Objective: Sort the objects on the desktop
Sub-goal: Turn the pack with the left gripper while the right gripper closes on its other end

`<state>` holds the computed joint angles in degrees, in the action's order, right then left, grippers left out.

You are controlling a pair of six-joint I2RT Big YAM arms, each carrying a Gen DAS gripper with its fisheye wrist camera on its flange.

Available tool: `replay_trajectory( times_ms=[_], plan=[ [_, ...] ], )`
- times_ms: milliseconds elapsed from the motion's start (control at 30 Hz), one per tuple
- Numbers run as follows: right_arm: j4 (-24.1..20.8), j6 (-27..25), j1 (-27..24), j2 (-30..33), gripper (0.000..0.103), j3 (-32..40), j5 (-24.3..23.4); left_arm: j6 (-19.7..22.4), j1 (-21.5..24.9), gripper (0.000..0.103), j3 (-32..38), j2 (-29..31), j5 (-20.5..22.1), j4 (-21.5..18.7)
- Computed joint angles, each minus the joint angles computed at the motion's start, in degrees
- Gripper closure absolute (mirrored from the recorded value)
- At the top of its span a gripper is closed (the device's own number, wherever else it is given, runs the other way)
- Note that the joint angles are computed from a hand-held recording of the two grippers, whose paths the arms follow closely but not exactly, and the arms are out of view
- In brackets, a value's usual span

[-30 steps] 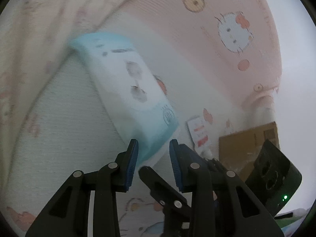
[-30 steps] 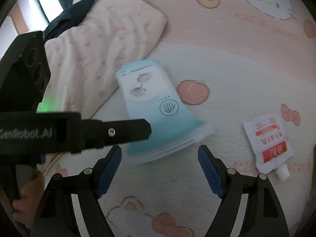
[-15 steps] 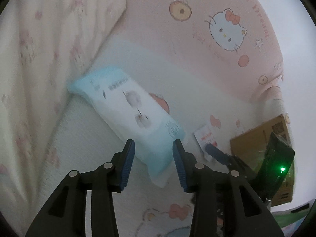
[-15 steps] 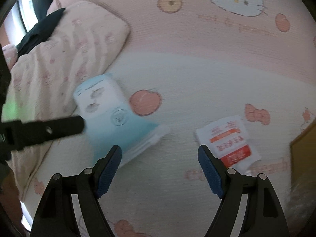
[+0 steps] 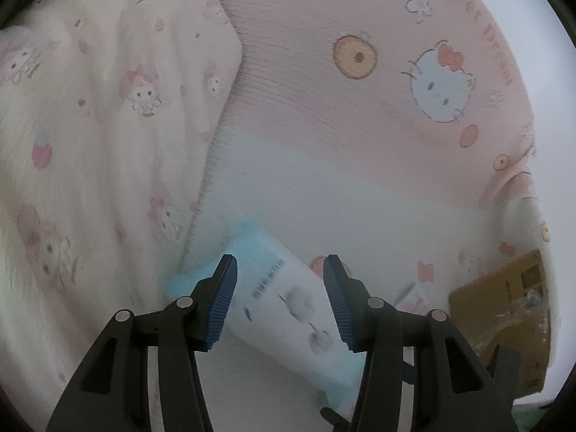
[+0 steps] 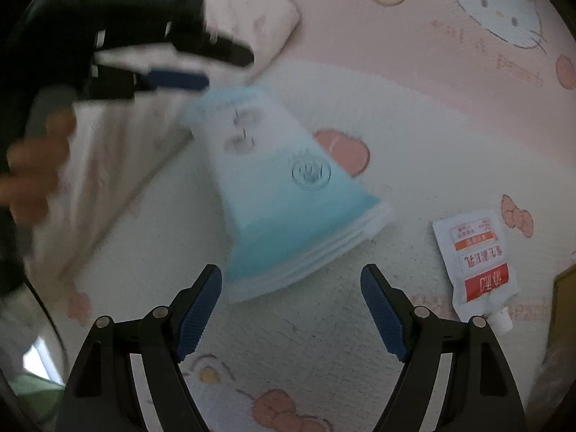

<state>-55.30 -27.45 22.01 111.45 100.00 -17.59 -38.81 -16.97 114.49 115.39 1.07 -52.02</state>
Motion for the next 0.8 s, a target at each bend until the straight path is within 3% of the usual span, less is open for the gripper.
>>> replay_trajectory(
  times_ms=[200, 333, 700, 800],
  plan=[
    [-1.45, 1.13, -0.42, 1.43, 0.025, 1.78, 0.71, -0.87, 0.91, 0.049, 2.15, 2.23, 1.03, -3.41],
    [-0.82, 0.49, -0.89, 2.01, 0.025, 2.94, 2.52, -2.49, 1.03, 0.049, -0.71, 1.02, 3.77, -1.59],
    [-8.25, 3.43, -4.70, 8.06, 0.025, 13.45, -1.30, -1.11, -1.04, 0.049, -4.81, -1.16, 6.37, -2.66],
    [-9.71, 2.72, -5.33, 8.90, 0.025, 15.37, -4.76, -1.29, -1.37, 0.049, -4.87, -1.21, 7.49, -2.99]
  ],
)
